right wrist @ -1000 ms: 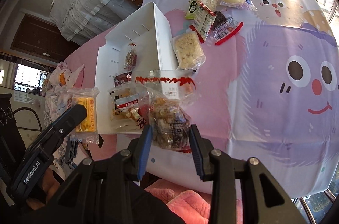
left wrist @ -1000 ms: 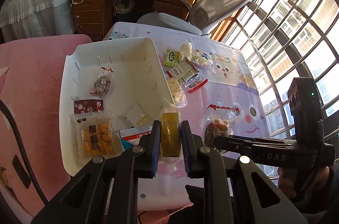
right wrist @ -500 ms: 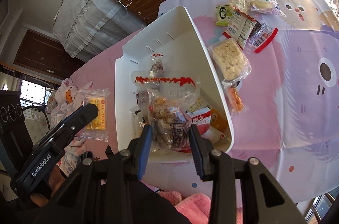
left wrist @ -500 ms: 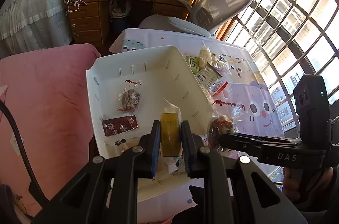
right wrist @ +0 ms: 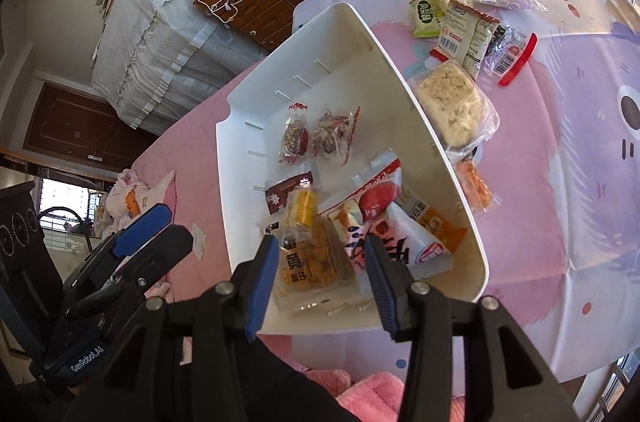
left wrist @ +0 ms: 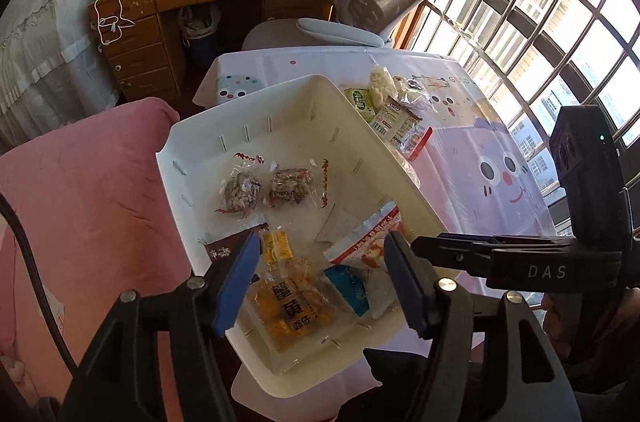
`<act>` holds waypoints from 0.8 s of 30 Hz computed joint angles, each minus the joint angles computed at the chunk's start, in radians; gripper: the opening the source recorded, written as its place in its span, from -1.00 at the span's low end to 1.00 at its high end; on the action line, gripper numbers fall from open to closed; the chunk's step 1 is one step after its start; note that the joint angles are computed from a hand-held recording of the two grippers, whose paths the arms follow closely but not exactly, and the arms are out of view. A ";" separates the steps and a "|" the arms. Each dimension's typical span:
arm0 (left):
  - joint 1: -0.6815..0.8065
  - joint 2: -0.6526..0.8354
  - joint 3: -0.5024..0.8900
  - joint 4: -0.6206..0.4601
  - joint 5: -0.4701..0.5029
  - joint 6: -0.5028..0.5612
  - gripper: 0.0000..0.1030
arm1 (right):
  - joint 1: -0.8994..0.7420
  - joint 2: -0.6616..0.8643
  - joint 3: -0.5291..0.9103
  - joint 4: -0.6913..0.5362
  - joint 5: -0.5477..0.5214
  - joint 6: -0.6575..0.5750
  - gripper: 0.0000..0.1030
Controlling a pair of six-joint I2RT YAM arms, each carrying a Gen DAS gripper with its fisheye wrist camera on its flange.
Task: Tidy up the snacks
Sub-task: 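Move both tools back over the remaining snacks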
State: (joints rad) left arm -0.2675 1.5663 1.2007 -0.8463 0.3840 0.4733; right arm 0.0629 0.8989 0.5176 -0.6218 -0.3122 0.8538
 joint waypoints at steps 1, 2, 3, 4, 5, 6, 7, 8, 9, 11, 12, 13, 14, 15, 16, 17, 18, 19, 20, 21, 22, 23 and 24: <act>-0.010 0.007 0.010 -0.006 -0.006 0.003 0.26 | -0.006 -0.009 -0.001 -0.016 0.003 -0.001 -0.05; -0.020 0.014 0.019 -0.011 -0.009 0.007 0.27 | -0.016 -0.024 -0.005 -0.033 0.006 -0.005 -0.04; -0.031 0.019 0.027 -0.017 -0.011 0.010 0.28 | -0.033 -0.039 -0.009 -0.052 0.004 -0.015 -0.01; -0.043 0.026 0.038 -0.022 -0.014 0.011 0.29 | -0.043 -0.052 -0.007 -0.075 0.007 -0.021 0.01; -0.055 0.034 0.050 -0.027 -0.015 0.012 0.34 | -0.059 -0.067 -0.006 -0.099 0.010 -0.036 0.02; -0.070 0.043 0.062 -0.032 -0.016 0.012 0.38 | -0.074 -0.079 -0.003 -0.124 0.016 -0.051 0.04; -0.087 0.052 0.074 -0.036 -0.019 0.012 0.38 | -0.090 -0.090 -0.001 -0.148 0.021 -0.071 0.07; -0.102 0.060 0.086 -0.041 -0.023 0.013 0.38 | -0.109 -0.101 0.000 -0.172 0.026 -0.095 0.08; -0.118 0.069 0.099 -0.046 -0.029 0.013 0.39 | -0.127 -0.114 0.001 -0.198 0.032 -0.120 0.09; -0.149 0.091 0.131 -0.061 -0.035 0.016 0.42 | -0.179 -0.132 0.005 -0.246 0.043 -0.191 0.10; -0.167 0.100 0.142 -0.064 -0.040 0.013 0.45 | -0.205 -0.141 0.006 -0.269 0.051 -0.229 0.13; -0.186 0.106 0.150 -0.066 -0.047 0.008 0.45 | -0.237 -0.147 0.008 -0.290 0.056 -0.275 0.16; -0.203 0.118 0.164 -0.070 -0.050 0.002 0.46 | -0.282 -0.153 0.007 -0.310 0.053 -0.330 0.17; -0.222 0.130 0.182 -0.077 -0.054 -0.006 0.47 | -0.334 -0.153 0.009 -0.327 0.044 -0.391 0.20; -0.241 0.146 0.201 -0.085 -0.058 -0.013 0.48 | -0.383 -0.151 0.011 -0.341 0.037 -0.449 0.23; -0.258 0.165 0.226 -0.097 -0.060 -0.017 0.52 | -0.436 -0.146 0.016 -0.354 0.031 -0.514 0.24; -0.278 0.183 0.249 -0.104 -0.061 -0.023 0.55 | -0.490 -0.140 0.020 -0.364 0.026 -0.582 0.28; -0.297 0.200 0.271 -0.108 -0.068 -0.026 0.57 | -0.538 -0.131 0.027 -0.369 0.025 -0.646 0.32; -0.315 0.217 0.294 -0.109 -0.077 -0.028 0.58 | -0.583 -0.121 0.035 -0.371 0.023 -0.707 0.34; -0.334 0.233 0.315 -0.110 -0.087 -0.030 0.59 | -0.631 -0.113 0.041 -0.374 0.017 -0.770 0.37; -0.352 0.252 0.338 -0.114 -0.099 -0.033 0.60 | -0.680 -0.096 0.051 -0.371 0.008 -0.831 0.39; -0.371 0.273 0.365 -0.122 -0.112 -0.035 0.62 | -0.730 -0.075 0.059 -0.364 -0.004 -0.894 0.40; -0.389 0.295 0.393 -0.129 -0.125 -0.037 0.62 | -0.775 -0.050 0.068 -0.354 -0.013 -0.953 0.42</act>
State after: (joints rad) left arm -0.6564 1.8608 1.5938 -0.9751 0.2594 0.4359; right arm -0.7126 0.8484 0.5860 -0.9754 -0.3253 -0.0990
